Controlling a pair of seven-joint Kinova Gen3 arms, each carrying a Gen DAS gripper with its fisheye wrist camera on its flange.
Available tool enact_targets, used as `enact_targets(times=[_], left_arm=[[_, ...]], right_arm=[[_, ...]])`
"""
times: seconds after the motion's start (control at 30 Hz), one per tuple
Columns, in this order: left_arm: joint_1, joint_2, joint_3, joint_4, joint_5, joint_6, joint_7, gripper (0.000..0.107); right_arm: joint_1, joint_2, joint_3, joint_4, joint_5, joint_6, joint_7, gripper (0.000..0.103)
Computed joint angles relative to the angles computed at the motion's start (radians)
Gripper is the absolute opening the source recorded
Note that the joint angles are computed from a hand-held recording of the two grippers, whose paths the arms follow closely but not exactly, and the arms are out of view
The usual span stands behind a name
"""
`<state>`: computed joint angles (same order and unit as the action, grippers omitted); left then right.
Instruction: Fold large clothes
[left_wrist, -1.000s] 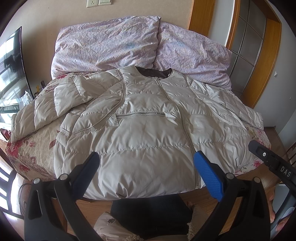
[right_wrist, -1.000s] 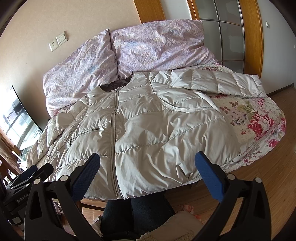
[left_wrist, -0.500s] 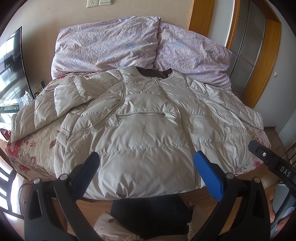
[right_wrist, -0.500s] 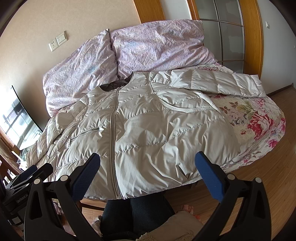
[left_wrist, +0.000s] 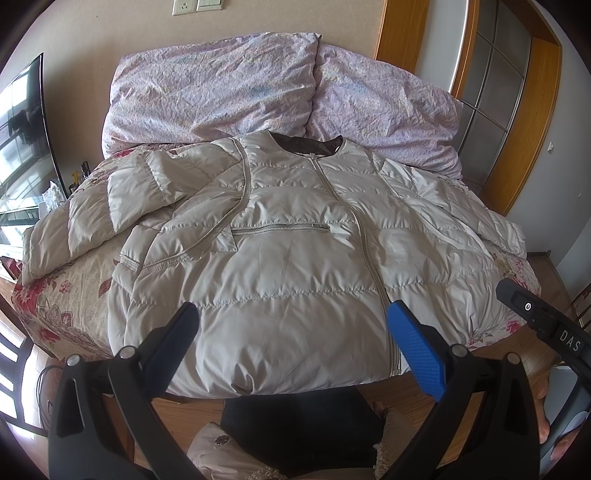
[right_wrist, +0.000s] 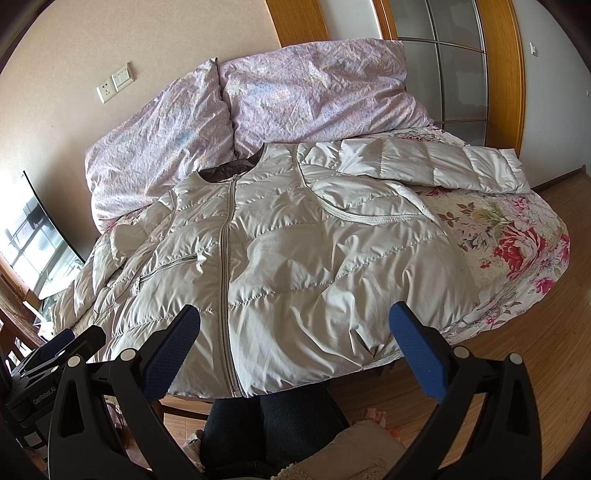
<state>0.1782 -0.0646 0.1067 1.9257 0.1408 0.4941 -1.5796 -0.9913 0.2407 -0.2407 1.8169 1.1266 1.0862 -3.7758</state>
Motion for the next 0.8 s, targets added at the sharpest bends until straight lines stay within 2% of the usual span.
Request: enact_targets(times=[0.6,0.7,0.8], left_arm=[[0.001,0.0,0.0,0.0,0.0,0.0,0.0,0.101],[0.0,0.0,0.001,-0.001,-0.004,0.0,0.005,0.101],[-0.009,0.003,0.006,-0.034,-0.014,0.025,0.017,0.101]], right_arm=[[-0.003,0.003,0.008,-0.001,0.001,-0.008,-0.002,0.102],[0.018,-0.007,0.003,0.004,-0.001,-0.015,0.005,0.102],[0.026,-0.005,0.009,-0.008,0.004,-0.017,0.01,0.102]])
